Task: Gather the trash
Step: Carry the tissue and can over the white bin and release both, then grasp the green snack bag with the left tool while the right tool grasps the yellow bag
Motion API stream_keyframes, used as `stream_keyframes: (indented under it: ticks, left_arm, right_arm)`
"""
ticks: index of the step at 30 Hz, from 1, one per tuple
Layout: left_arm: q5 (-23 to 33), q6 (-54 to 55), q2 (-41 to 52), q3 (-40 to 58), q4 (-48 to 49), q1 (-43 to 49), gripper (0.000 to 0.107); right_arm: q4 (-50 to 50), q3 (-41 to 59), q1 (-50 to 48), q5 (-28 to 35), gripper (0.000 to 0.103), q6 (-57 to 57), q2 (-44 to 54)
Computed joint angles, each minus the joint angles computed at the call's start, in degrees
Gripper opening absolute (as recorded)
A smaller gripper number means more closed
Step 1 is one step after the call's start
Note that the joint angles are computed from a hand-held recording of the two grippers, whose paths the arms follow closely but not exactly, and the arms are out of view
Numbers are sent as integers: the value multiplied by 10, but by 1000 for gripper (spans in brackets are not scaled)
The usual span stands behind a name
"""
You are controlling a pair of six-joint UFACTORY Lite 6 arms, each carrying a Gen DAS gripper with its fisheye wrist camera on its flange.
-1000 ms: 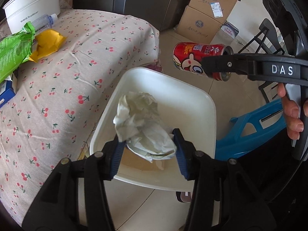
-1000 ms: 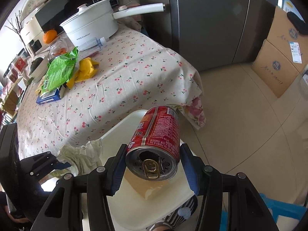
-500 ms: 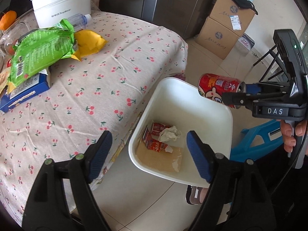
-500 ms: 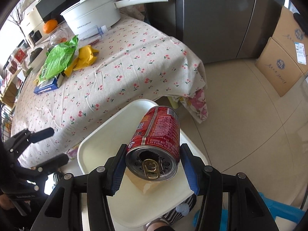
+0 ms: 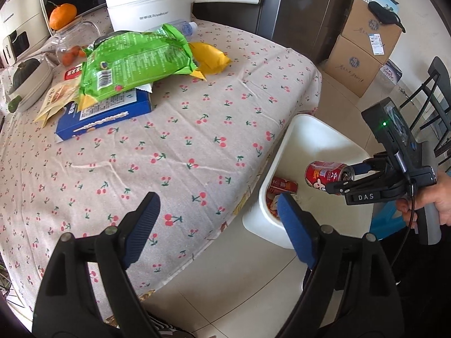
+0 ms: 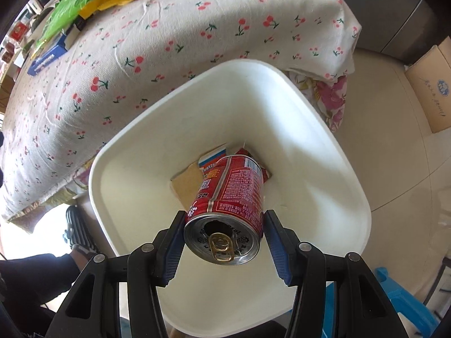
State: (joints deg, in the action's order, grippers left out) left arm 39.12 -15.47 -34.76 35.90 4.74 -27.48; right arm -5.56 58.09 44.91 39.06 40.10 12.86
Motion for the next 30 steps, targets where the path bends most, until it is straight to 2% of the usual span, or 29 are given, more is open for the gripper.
stream_keyframes:
  ticks: [6, 10, 14, 21, 25, 30]
  left_arm:
    - [22, 38, -42, -14, -10, 41, 88]
    - [29, 54, -62, -20, -14, 60, 90]
    - [37, 59, -77, -22, -12, 75, 94]
    - [48, 67, -94, -14, -4, 100, 96]
    - [47, 109, -97, 1, -23, 156, 99]
    - [38, 217, -77, 25, -91, 265, 100]
  right_arm:
    - [4, 33, 4, -2, 56, 2, 52]
    - [21, 38, -2, -19, 56, -9, 50]
    - [5, 44, 4, -16, 68, 13, 33]
    - [-36, 53, 29, 5, 70, 74, -9]
    - [-87, 76, 54, 32, 74, 122, -33]
    - [-134, 123, 64, 63, 80, 149, -45]
